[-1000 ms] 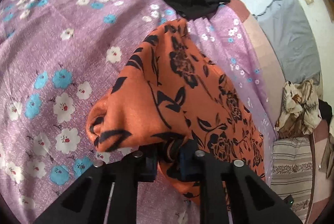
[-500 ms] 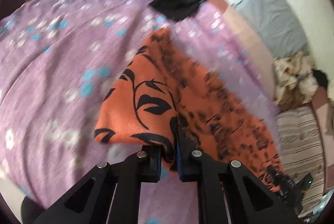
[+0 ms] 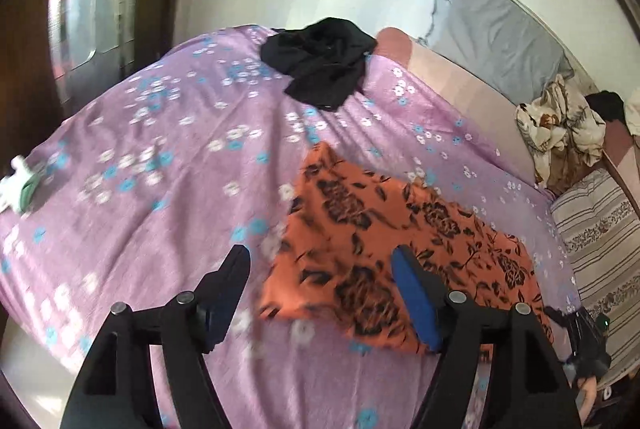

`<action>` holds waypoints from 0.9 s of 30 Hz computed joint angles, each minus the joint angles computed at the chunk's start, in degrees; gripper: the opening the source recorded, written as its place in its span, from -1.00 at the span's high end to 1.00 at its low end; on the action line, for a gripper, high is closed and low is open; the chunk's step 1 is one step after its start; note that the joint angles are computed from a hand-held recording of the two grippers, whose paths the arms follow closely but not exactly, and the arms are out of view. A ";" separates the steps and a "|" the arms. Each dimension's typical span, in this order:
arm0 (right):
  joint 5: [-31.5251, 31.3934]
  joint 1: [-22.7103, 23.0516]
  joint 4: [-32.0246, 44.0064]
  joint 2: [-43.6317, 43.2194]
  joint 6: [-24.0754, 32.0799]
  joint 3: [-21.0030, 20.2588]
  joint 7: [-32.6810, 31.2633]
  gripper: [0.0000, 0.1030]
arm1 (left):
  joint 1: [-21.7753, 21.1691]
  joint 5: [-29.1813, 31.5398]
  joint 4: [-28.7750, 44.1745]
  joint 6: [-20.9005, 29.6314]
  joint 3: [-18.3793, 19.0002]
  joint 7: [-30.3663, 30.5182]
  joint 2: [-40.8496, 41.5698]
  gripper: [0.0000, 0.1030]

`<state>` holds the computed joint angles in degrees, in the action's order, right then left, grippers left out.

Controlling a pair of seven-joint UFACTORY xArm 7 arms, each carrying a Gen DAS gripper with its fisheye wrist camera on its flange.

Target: Fold small clothes

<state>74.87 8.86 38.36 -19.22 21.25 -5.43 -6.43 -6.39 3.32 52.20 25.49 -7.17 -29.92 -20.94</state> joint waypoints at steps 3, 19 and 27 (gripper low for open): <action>4.09 0.61 -0.78 -0.55 -0.73 -0.30 -2.85 -0.50 | -0.24 1.14 2.98 -0.61 -0.88 -0.12 6.37 -0.44; -10.42 3.08 0.19 3.34 -7.62 0.39 8.54 0.47 | -0.57 6.23 2.89 3.56 -1.06 -3.46 7.30 -0.46; -15.53 1.48 2.61 5.21 -7.43 2.07 9.72 0.53 | -2.05 1.44 4.23 8.38 1.51 -1.93 10.83 -0.48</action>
